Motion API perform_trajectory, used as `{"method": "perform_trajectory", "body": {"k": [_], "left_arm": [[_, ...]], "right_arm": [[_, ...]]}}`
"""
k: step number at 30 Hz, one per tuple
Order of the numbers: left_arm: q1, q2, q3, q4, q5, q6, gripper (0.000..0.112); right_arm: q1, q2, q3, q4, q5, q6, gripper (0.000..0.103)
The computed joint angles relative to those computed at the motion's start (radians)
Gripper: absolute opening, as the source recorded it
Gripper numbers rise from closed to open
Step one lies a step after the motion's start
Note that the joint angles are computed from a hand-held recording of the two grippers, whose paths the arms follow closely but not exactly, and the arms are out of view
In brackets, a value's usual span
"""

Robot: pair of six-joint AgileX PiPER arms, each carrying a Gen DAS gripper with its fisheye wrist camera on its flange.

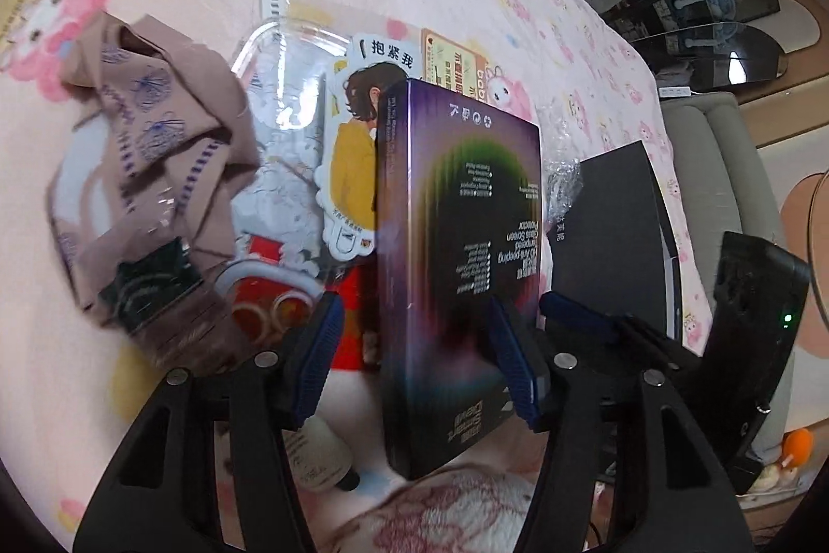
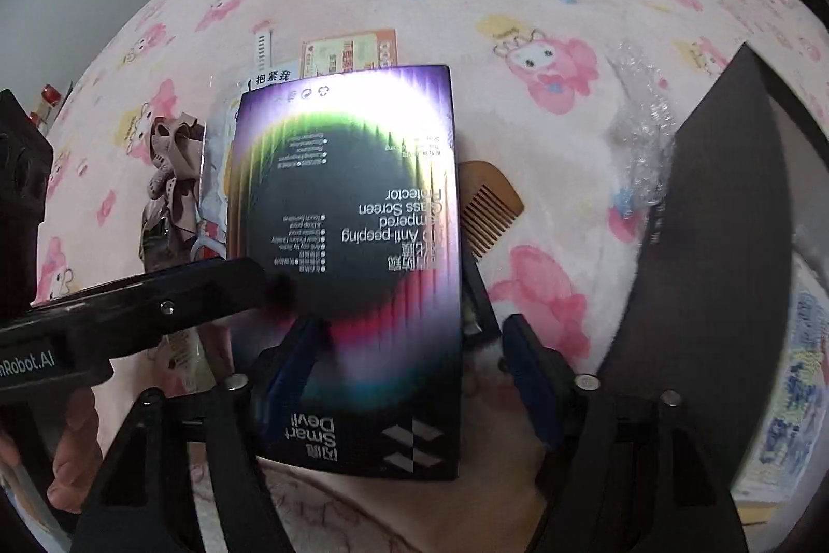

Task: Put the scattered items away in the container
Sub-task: 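Grasp the purple screen protector box with the left gripper and lift it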

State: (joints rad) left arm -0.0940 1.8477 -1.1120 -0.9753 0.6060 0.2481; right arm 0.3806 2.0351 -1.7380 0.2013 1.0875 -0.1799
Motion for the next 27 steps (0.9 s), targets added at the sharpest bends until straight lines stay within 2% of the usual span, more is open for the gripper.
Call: {"method": "perform_trajectory", "body": {"k": [2,5,6,9,14,17,19,21,27], "left_arm": [[0.003,0.025,-0.010,-0.037,0.011,0.036,0.059],[-0.027,0.030,-0.032,0.044,-0.008,-0.033,0.057],[-0.028,0.033,-0.038,0.036,0.000,-0.021,0.050],[-0.058,-0.003,-0.026,0.137,-0.036,-0.132,0.052],[-0.066,-0.135,0.046,0.105,-0.054,-0.128,0.051],[-0.129,-0.218,0.033,0.243,-0.069,-0.270,0.051],[-0.191,-0.252,-0.016,0.412,-0.059,-0.432,0.051],[-0.242,-0.261,-0.068,0.524,-0.039,-0.543,0.051],[-0.384,-0.231,-0.195,0.665,0.003,-0.707,0.050]], "right_arm": [[-0.024,0.030,-0.024,0.068,0.024,-0.023,0.082],[-0.064,0.066,-0.045,0.183,0.071,-0.078,0.082],[-0.073,0.062,-0.035,0.211,0.072,-0.101,0.079],[-0.067,0.000,0.026,0.205,0.030,-0.129,0.060],[-0.113,-0.134,0.119,0.292,0.023,-0.181,0.051],[-0.142,-0.231,0.162,0.316,0.023,-0.196,0.050],[-0.159,-0.281,0.177,0.322,0.026,-0.202,0.050],[-0.182,-0.333,0.205,0.338,0.025,-0.210,0.050],[-0.338,-0.446,0.266,0.402,0.087,-0.275,0.050]]}}
